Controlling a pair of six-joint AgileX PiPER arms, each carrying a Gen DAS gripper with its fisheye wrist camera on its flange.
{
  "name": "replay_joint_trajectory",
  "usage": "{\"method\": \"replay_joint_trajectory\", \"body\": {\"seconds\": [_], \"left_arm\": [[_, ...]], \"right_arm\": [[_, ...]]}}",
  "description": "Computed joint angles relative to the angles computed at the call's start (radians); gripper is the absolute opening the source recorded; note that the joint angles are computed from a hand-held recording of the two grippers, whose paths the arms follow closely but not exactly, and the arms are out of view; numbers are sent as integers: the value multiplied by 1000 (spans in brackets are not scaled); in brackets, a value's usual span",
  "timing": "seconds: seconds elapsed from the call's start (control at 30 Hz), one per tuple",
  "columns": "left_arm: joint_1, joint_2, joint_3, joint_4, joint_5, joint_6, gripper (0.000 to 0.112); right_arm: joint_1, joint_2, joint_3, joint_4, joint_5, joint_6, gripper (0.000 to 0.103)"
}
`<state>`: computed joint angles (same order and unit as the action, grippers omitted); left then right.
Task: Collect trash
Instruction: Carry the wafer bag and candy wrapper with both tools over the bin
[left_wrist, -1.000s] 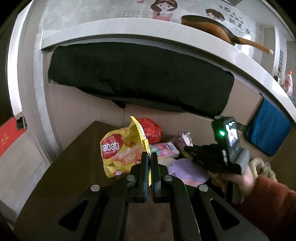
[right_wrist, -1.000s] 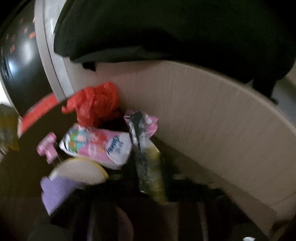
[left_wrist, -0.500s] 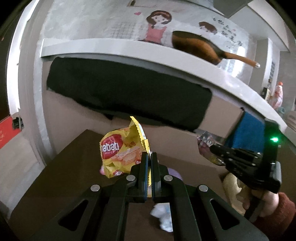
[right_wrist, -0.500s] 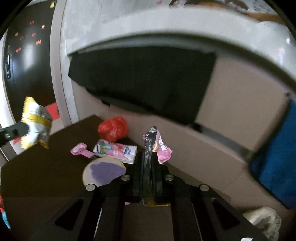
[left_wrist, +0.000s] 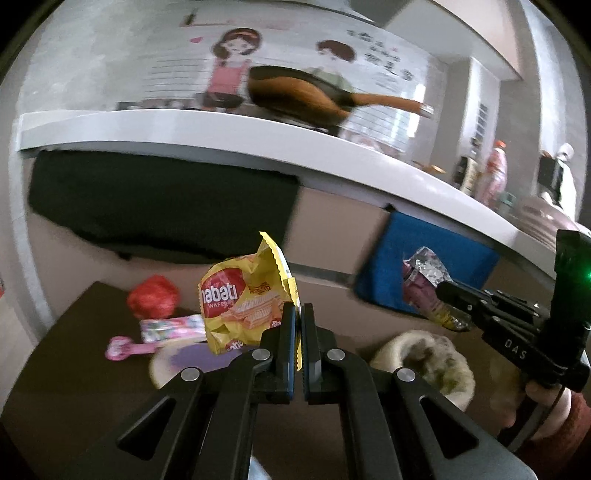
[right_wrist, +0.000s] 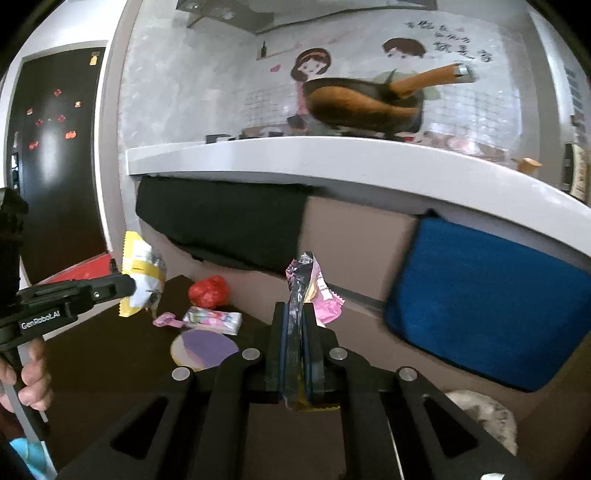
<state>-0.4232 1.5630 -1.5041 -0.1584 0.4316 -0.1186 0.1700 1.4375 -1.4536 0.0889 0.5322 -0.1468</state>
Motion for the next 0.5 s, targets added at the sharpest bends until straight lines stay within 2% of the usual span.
{"method": "replay_joint_trajectory", "body": {"seconds": [0.2,0.5], "left_arm": [[-141,107,-135,102,34,-84,2],[-323,304,-379,261,105,-189,2]], "right_arm": [[-123,-109,106,37,-5,-40,6],[-328,-186,194,111,9,-97,6]]}}
